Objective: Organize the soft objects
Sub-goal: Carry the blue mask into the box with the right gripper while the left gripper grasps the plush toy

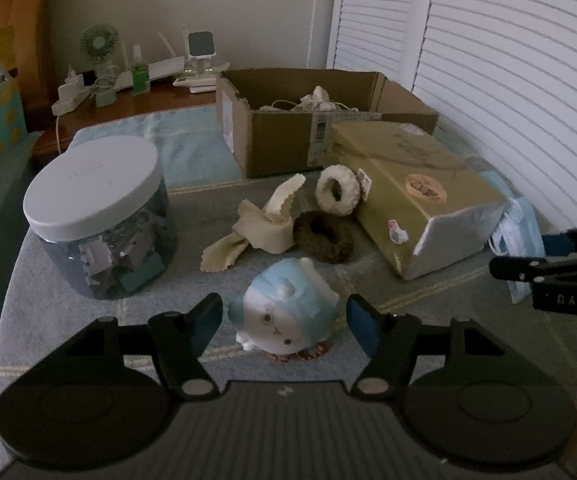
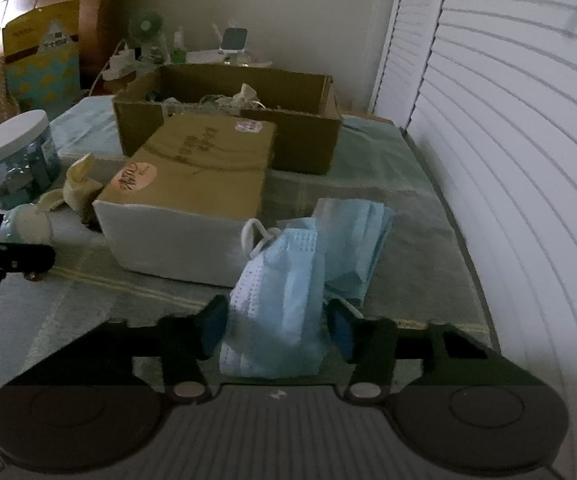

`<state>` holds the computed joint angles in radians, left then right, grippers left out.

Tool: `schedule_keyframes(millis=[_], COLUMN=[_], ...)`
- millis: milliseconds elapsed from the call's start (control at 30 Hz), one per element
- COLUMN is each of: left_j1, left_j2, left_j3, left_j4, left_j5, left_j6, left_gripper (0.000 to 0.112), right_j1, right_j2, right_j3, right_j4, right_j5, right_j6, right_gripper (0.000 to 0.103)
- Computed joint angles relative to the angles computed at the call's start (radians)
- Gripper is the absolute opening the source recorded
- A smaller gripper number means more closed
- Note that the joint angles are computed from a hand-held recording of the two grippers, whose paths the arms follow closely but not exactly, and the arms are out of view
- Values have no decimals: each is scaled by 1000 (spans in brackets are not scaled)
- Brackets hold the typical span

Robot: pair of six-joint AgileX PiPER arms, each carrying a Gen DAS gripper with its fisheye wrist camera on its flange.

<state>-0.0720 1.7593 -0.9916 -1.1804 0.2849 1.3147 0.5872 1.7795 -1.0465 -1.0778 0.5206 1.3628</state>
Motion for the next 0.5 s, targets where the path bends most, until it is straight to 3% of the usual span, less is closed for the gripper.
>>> schedule_keyframes(millis=[100,133,500], left_j1=[5,9,56], left_j2=[3,5,-22], left_j3=[-6,-10,-44], left_j4=[12,29,174], left_j5=[10,21,138], left_j6=[4,-7,-66], left_gripper=[64,57,52], right_j1=[-2,-1,-2], right_j2=[-6,-8,-68], right_j3=[7,8,18], right_j4=[2,1,65], right_j5=[0,3,1], right_j6=[3,6,-64], right_gripper=[48,47,38])
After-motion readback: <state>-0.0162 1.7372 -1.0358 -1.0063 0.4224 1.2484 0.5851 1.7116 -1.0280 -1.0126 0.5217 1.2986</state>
